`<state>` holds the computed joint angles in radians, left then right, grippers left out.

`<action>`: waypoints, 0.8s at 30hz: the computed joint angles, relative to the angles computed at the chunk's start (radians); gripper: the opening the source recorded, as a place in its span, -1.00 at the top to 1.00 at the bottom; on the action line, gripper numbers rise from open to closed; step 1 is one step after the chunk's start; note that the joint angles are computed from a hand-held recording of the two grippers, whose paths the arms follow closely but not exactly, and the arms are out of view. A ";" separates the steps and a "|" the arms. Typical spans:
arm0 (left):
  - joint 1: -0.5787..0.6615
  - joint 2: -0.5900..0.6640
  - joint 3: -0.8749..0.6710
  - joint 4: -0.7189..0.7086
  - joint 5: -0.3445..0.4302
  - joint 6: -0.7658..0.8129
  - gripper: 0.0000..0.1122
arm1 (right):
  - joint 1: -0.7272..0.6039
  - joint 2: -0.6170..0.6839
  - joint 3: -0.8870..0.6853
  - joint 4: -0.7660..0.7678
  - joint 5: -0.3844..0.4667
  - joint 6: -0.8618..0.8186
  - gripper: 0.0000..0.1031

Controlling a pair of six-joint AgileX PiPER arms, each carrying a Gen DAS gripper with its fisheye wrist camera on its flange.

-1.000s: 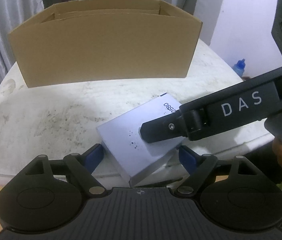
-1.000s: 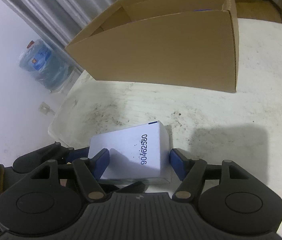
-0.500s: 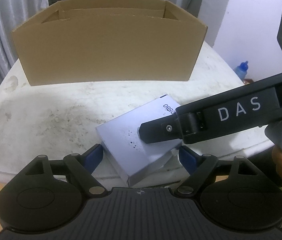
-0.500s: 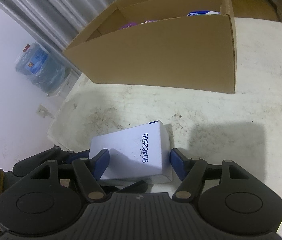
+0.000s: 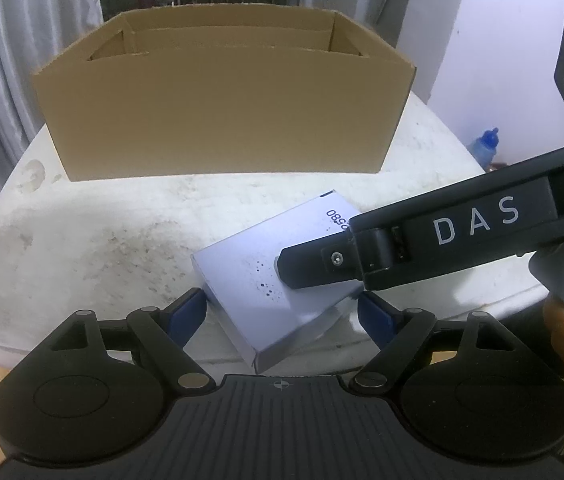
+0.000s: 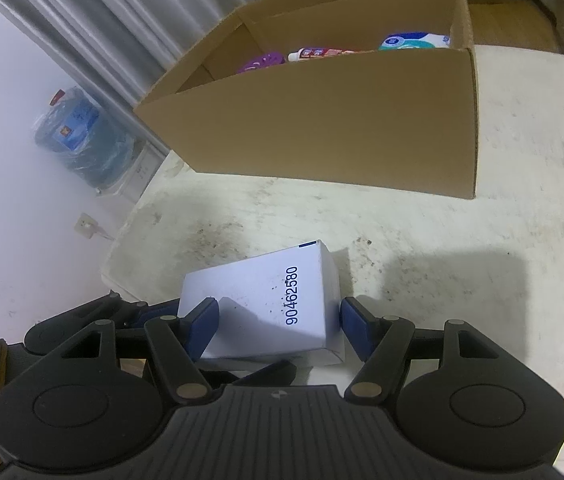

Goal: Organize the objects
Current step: 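Lift the white box off the table with both grippers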

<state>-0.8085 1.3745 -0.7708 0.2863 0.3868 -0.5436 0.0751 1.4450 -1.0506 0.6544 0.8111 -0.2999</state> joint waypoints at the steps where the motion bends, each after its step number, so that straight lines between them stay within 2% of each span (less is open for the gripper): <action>1: 0.000 -0.003 0.000 0.002 0.002 -0.001 -0.48 | -0.001 -0.001 -0.001 -0.001 0.000 -0.001 -0.37; 24: -0.038 -0.056 0.015 0.126 0.028 -0.142 -0.48 | 0.026 -0.040 -0.001 -0.021 -0.018 0.016 -0.37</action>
<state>-0.8461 1.3181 -0.7562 0.4126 0.4151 -0.6860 0.1014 1.4054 -1.0517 0.6336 0.7935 -0.2838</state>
